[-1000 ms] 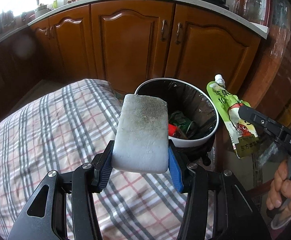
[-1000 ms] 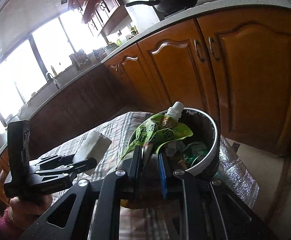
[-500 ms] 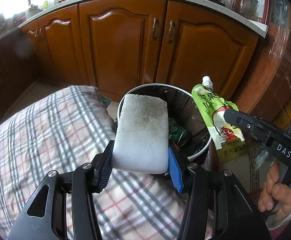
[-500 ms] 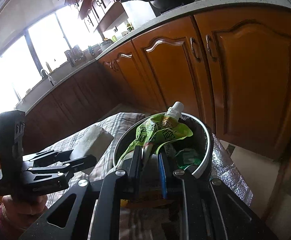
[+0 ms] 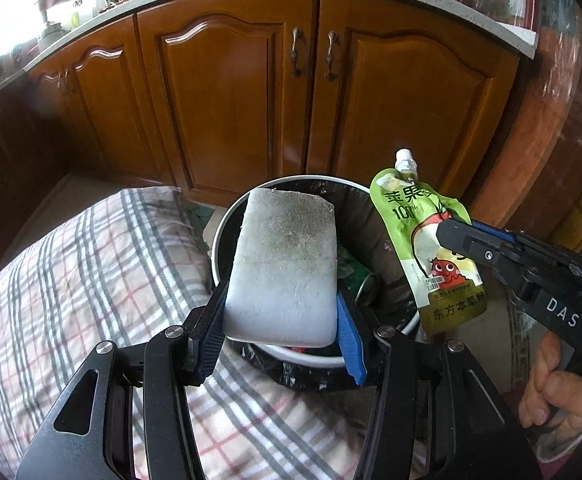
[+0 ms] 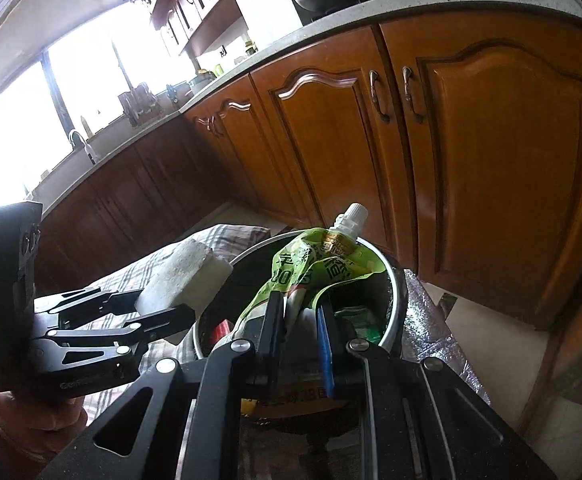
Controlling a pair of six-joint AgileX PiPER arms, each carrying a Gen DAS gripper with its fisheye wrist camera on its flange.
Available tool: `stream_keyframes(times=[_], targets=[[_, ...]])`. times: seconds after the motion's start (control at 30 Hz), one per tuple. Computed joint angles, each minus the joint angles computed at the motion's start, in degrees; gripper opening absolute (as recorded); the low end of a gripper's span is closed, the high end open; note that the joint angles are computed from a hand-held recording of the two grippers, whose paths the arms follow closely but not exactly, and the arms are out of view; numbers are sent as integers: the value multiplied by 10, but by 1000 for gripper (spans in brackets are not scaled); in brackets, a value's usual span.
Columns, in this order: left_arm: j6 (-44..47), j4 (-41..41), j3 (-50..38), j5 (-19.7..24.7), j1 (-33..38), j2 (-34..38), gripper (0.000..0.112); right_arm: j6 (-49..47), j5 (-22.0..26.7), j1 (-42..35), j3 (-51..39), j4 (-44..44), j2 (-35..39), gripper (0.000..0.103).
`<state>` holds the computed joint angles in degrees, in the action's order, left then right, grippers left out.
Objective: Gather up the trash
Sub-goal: 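Carry the foam block and juice pouch over the bin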
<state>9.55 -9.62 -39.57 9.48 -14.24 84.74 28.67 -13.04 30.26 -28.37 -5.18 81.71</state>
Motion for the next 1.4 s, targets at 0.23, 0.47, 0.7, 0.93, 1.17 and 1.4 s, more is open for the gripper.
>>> stream_keyframes(times=[0.23,0.47,0.7,0.93,1.17,1.4], targets=[[-6,6,-18,0,0,29,49,58,-3,-21,-12,-70,22,16],[-36,31,-29,1,-4,45,49,77,6,-28,-31,-100,39,16],[-28,26,-44,3,-1,63,49,80,8,-32,-38,-110,53,16],[-22,23,-55,4,0,78,49,110,12,-41,-47,-147,64,16],[-60,58,-63,2,-4,92,49,123,13,-45,-52,-162,75,16],[-77,72,-70,4,-4,99,49,116,21,-42,-61,-155,81,16]])
